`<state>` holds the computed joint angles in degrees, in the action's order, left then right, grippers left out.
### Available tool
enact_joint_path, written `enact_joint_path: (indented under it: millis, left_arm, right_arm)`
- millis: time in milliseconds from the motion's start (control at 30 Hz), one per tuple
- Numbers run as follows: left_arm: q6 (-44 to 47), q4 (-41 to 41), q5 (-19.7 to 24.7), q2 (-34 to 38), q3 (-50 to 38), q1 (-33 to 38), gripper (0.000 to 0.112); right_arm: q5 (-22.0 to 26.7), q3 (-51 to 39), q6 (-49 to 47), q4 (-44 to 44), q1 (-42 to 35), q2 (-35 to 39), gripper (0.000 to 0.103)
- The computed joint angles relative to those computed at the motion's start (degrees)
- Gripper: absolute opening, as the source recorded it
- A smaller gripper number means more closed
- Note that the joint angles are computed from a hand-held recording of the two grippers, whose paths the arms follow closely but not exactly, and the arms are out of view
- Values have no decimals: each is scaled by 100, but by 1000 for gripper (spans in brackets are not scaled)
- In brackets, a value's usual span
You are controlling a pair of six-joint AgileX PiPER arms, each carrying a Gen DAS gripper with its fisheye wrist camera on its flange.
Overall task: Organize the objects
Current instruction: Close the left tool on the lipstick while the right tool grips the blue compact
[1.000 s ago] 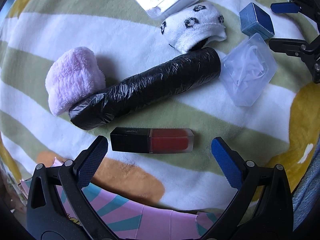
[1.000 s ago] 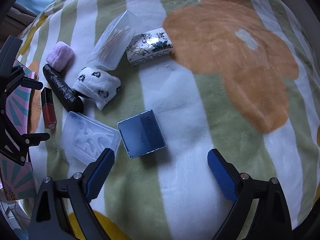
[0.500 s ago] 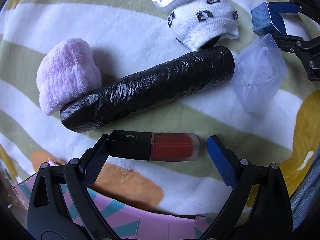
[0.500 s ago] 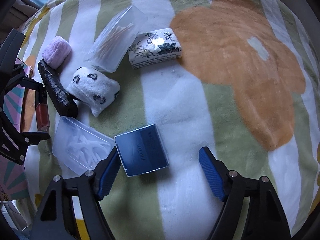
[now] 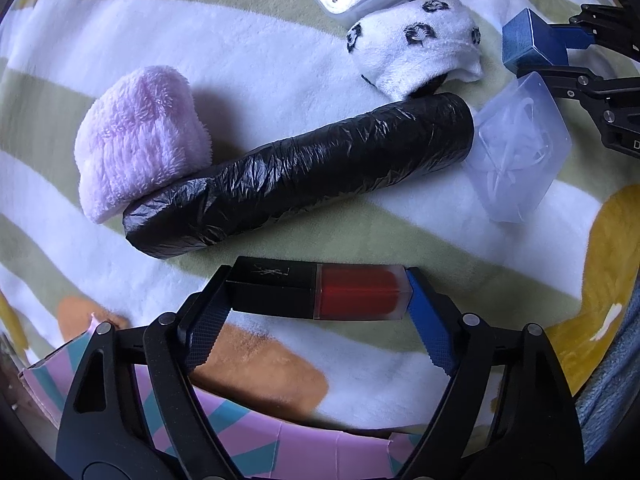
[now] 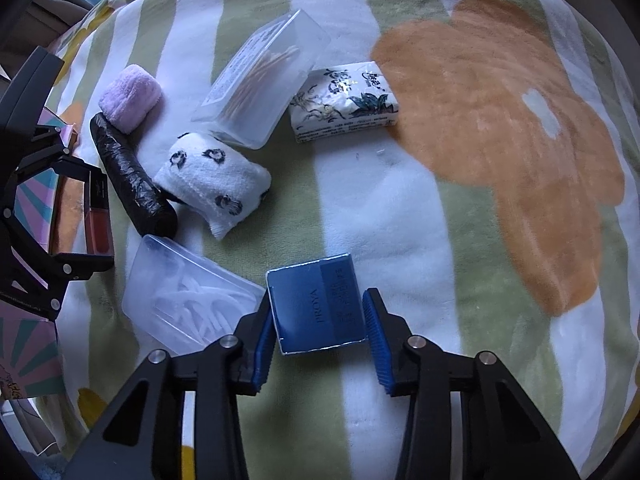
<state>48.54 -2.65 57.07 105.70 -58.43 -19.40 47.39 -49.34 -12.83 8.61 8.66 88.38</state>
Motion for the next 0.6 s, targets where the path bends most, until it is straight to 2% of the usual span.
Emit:
enact_joint_path:
  millis: [233,400,500,533,600]
  left_arm:
    - [65,-131,-43,-308,290,256,82]
    - [139,-354,72,-668,476,583,82]
    - [88,-570,255,-974,507,843,82]
    - [88,-645,340,-1093,502,933,82]
    - [65,-783,526,-1339,471,1100,82]
  right_arm:
    - [418,64,-1039,286,-1105,-365,38]
    - [900,-143,-1768,353,-1896,-586,38]
    - [1316,-428,-2080,338,-2315,-729,38]
    - [1702,-574,-1952,355,-2193,-928,38]
    - [2116,-1111,-1882,357,-2273,-945,38]
